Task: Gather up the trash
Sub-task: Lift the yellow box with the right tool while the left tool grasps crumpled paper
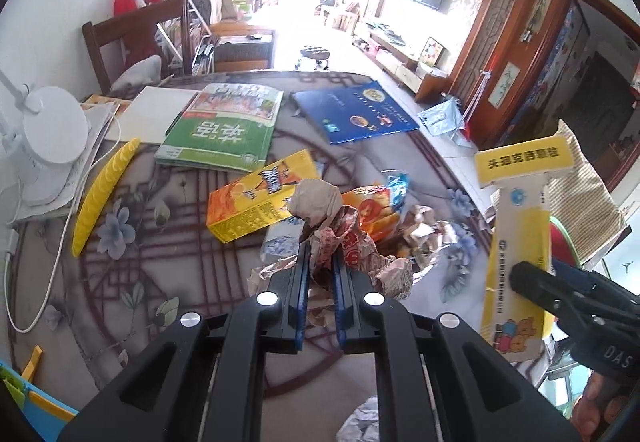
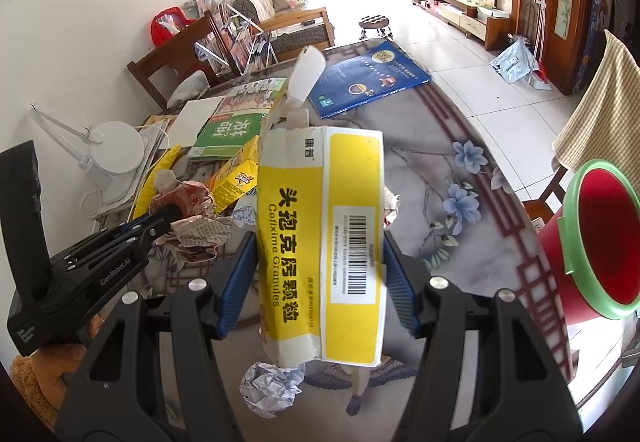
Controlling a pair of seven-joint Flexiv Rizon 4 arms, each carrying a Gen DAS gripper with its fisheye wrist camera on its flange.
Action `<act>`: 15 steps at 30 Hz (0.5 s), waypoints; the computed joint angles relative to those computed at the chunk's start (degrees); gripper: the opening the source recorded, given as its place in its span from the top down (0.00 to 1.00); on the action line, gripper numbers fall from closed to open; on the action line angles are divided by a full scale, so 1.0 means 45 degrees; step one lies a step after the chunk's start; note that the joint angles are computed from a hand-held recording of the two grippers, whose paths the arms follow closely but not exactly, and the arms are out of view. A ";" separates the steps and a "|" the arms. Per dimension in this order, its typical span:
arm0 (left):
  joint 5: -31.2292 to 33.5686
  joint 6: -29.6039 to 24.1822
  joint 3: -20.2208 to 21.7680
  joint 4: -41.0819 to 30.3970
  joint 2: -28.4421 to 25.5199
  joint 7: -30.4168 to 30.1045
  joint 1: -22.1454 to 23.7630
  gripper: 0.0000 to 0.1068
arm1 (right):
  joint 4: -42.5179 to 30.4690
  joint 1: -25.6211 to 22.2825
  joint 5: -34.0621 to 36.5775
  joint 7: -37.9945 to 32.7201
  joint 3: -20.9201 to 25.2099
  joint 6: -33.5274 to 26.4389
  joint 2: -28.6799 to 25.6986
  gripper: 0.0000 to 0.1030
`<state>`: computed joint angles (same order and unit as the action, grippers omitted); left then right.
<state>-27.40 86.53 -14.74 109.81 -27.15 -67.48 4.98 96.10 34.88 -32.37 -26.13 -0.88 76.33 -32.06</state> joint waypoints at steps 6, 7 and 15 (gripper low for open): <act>0.0207 0.0099 0.0107 0.0109 0.0176 -0.0105 -0.0279 0.92 | 0.0510 0.0030 -0.0140 0.0290 -0.0227 0.0275 0.0293 0.42; 0.0250 0.0083 0.0167 0.0101 0.0204 -0.0159 -0.0351 0.92 | 0.0566 0.0030 -0.0167 0.0331 -0.0241 0.0290 0.0338 0.42; 0.0527 0.0285 0.0250 0.0193 0.0345 -0.0250 -0.0594 0.92 | 0.1028 -0.0014 -0.0466 0.0620 -0.0379 0.0580 0.0636 0.42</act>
